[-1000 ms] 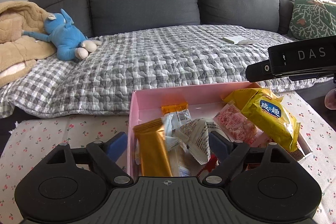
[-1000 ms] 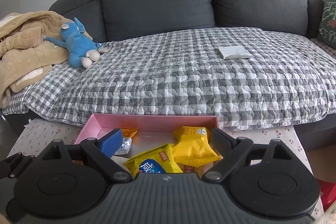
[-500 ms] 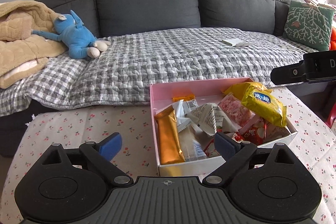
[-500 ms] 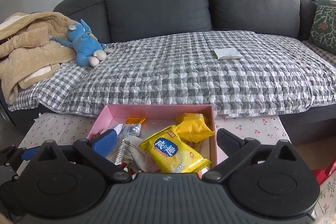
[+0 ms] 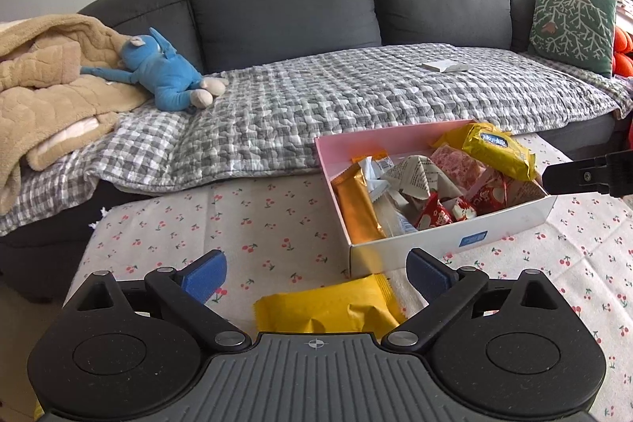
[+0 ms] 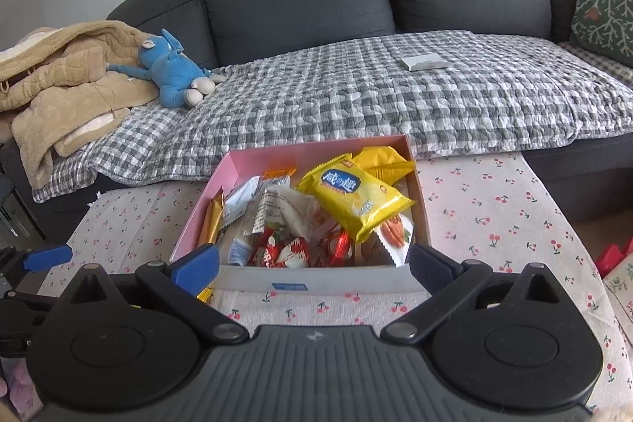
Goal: Organize snacks
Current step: 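Withdraw both grippers from the box toward the silver wrapper and yellow pillow packet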
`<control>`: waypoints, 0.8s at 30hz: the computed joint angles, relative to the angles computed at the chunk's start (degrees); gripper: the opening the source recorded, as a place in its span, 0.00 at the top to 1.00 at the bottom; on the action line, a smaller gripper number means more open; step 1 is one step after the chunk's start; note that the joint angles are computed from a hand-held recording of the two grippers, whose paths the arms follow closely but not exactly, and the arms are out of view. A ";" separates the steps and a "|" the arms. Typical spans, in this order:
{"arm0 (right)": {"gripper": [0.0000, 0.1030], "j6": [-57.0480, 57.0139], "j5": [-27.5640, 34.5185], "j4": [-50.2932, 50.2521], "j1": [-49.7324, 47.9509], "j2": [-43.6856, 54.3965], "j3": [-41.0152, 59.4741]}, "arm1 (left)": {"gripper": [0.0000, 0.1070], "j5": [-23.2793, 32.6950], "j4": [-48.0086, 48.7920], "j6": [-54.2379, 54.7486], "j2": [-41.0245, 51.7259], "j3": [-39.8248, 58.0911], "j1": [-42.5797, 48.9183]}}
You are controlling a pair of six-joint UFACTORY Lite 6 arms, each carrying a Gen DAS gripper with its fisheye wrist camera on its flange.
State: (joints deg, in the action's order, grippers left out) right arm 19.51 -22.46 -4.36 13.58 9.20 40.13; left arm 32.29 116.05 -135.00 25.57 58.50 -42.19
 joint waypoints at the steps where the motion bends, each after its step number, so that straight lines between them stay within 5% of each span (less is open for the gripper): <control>1: 0.01 -1.71 -0.57 1.77 0.55 -0.74 -1.39 | 0.08 0.24 0.57 -0.59 -0.58 -0.91 -0.02; 15: 0.00 -9.92 -9.82 13.54 6.68 -1.58 -10.76 | 0.07 -1.32 11.49 -9.38 -3.84 -10.95 5.02; 19: 0.00 -11.93 -12.23 16.33 10.05 2.12 -9.81 | 0.07 -0.08 23.83 -15.67 -1.61 -12.18 8.67; 24: 0.01 -12.76 -12.77 16.63 13.76 7.63 -5.94 | 0.07 -9.42 34.29 -16.30 -2.53 -11.31 14.44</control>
